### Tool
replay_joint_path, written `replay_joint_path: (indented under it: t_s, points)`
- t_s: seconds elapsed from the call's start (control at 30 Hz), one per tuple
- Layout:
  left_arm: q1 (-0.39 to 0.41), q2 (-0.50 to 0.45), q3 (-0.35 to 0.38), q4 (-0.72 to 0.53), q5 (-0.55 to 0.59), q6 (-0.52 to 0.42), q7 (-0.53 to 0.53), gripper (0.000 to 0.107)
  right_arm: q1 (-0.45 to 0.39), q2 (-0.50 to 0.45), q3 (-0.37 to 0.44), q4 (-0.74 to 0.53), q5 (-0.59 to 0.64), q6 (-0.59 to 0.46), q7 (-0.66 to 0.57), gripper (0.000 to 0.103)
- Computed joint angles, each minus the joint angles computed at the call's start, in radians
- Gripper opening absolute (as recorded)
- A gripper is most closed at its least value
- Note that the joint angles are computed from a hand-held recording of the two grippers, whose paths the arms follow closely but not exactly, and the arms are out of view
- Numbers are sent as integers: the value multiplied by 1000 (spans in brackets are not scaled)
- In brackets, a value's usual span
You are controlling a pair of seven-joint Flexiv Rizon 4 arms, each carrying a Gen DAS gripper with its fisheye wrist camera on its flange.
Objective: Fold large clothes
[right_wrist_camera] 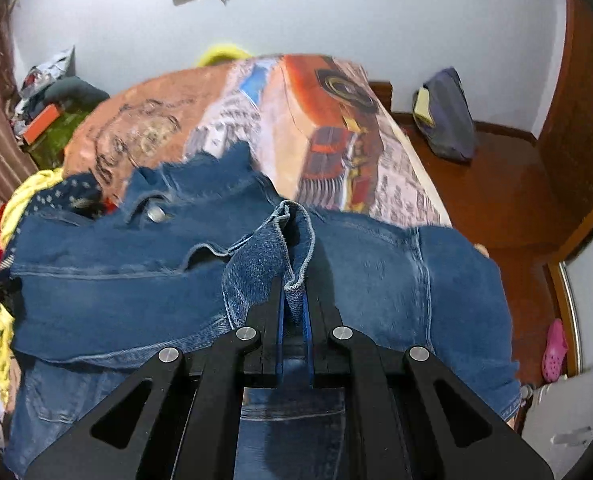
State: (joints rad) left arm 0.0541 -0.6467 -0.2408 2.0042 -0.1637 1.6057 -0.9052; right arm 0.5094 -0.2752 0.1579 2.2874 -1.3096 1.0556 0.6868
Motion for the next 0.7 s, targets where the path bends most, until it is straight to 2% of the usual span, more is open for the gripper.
replay_joint_path:
  t_s: [0.1,0.27,0.33,0.5,0.6,0.7]
  points:
    - [-34,-5,40,-2,13,31,-12,67,-9,-13,-4,18,-10,31,27,7]
    - [-11,-1,16,-4,16,9,-10,69,-11,-12,-6,40,-22,41,68,7]
    - [-25,-1,32,-4,18,14,-13,73,-15,-12,-8,45,-34,49,88,7]
    - [-58,-12,72,-16,30,28,-24,76,6,-34,15,31,107,16,-44,7]
    - [-55,-6,70,-14,34,19,-20,76,34,-22,41,19,242,-52,-156,16]
    - [-56,11,74,-5,39,11,-14,76,62,4,63,12,367,-127,-244,35]
